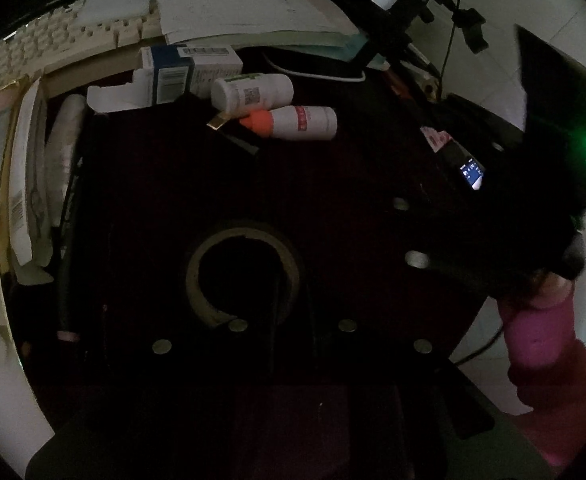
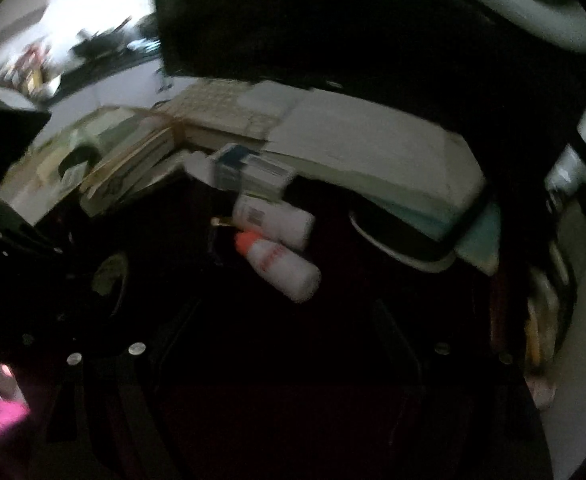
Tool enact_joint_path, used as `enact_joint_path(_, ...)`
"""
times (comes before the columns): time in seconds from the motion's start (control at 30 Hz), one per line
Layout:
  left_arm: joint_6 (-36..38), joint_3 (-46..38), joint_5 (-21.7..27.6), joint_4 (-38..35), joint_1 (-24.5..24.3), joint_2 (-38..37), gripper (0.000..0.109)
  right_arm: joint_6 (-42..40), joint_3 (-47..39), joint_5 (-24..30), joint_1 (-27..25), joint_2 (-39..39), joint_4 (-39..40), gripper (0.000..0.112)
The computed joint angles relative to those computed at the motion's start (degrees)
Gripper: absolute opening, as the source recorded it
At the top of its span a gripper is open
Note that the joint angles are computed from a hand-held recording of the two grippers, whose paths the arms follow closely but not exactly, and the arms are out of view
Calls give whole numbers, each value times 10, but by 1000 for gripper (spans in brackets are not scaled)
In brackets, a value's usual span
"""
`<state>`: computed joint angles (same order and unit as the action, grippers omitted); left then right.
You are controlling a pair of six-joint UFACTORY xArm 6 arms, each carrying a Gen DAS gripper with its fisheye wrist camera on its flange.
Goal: Organize objects
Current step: 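Grasp the black tape roll with the left tool while the right tool grasps the orange-capped white bottle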
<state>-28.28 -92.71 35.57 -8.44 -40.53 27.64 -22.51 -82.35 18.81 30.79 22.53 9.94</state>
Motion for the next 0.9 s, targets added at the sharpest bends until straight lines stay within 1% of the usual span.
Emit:
enact_joint_path(0.07, -1, 1, -1, 1, 1, -1, 11, -3, -29, 14, 2, 22, -13, 82)
enact_joint_path(0.17, -6, -4, 0, 9, 0, 4, 11, 10, -82, 47, 1, 63, -34, 74)
enact_joint_path(0.23, -10, -12, 3, 14, 0, 10, 11, 16, -117, 72, -1, 87, -36, 65)
enact_joint_path(0.27, -10, -16, 4, 13, 0, 12, 11, 22, -129, 80, -2, 96, -38, 58)
enact_joint_path(0.33, -16, -24, 9, 15, 1, 19, 11, 6, -141, 90, -4, 105, -3, 50)
enact_joint_path(0.37, -17, -26, 11, 15, 2, 20, 11, 1, -144, 97, -5, 105, 13, 41)
enact_joint_path(0.5, -17, -47, 23, 11, 5, 35, 11, 11, -121, 98, -8, 88, 28, 38)
enact_joint_path(0.6, -15, -57, 35, 6, 7, 39, 12, 11, -91, 98, -8, 67, 47, 30)
enact_joint_path(0.67, -16, -61, 41, 14, 6, 40, 12, 19, -69, 93, -7, 51, 47, 27)
enact_joint_path(0.73, -14, -55, 40, 9, 7, 35, 12, 29, -54, 81, -6, 43, 37, 27)
enact_joint_path(0.83, -7, -36, 21, -11, 9, 27, 12, 40, -52, 72, -4, 45, 35, 27)
enact_joint_path(0.87, -13, -34, 16, -1, 7, 26, 12, 44, -53, 70, -4, 45, 34, 27)
enact_joint_path(0.9, -27, -30, 11, 26, 3, 24, 13, 47, -52, 66, -3, 46, 34, 26)
